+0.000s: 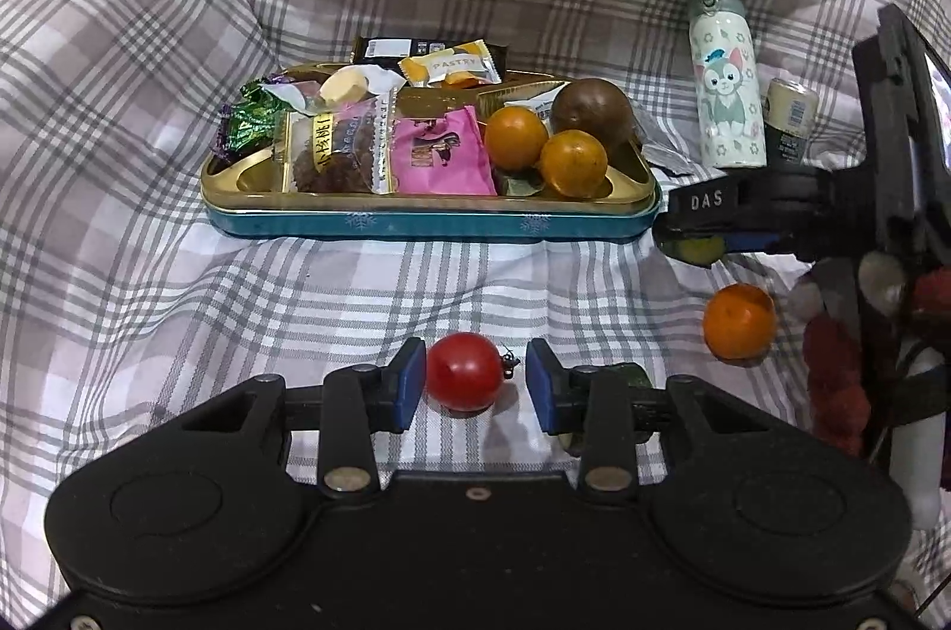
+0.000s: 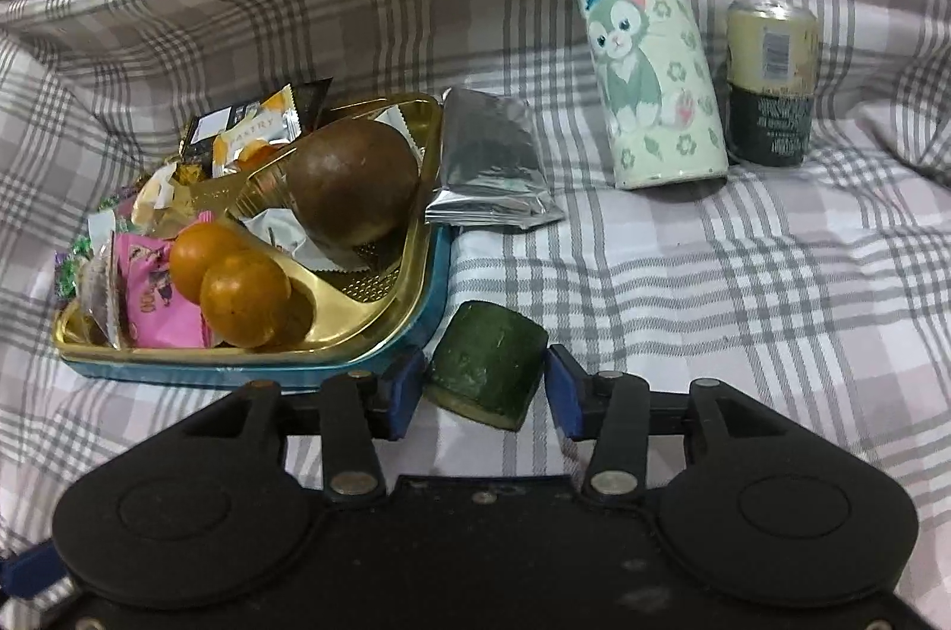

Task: Organize fruits
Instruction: 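Grasp the cherry tomato with the left tool while the right tool grasps the cucumber piece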

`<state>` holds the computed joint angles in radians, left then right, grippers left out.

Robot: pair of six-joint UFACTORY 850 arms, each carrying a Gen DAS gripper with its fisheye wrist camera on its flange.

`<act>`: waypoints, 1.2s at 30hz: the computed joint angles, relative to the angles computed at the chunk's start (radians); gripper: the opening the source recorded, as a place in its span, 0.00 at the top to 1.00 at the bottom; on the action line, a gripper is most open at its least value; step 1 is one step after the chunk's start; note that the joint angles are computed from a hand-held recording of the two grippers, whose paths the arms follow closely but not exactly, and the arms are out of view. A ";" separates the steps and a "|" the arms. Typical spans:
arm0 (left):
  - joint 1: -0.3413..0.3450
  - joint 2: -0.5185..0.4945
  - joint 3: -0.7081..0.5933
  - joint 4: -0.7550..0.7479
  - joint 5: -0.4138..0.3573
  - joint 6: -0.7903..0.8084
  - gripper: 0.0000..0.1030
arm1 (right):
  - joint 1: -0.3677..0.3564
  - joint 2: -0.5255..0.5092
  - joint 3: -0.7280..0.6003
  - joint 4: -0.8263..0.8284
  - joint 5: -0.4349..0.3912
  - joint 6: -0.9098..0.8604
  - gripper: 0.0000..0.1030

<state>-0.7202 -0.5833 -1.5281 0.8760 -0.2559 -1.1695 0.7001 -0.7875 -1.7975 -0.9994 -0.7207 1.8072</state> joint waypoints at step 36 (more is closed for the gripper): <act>0.004 0.004 0.014 0.208 -0.011 -0.207 0.56 | 0.188 0.277 0.408 -0.339 -0.121 0.387 0.56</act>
<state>-0.7162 -0.5798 -1.5137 1.0838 -0.2666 -1.3767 0.8883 -0.5105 -1.3892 -1.3384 -0.8421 2.1945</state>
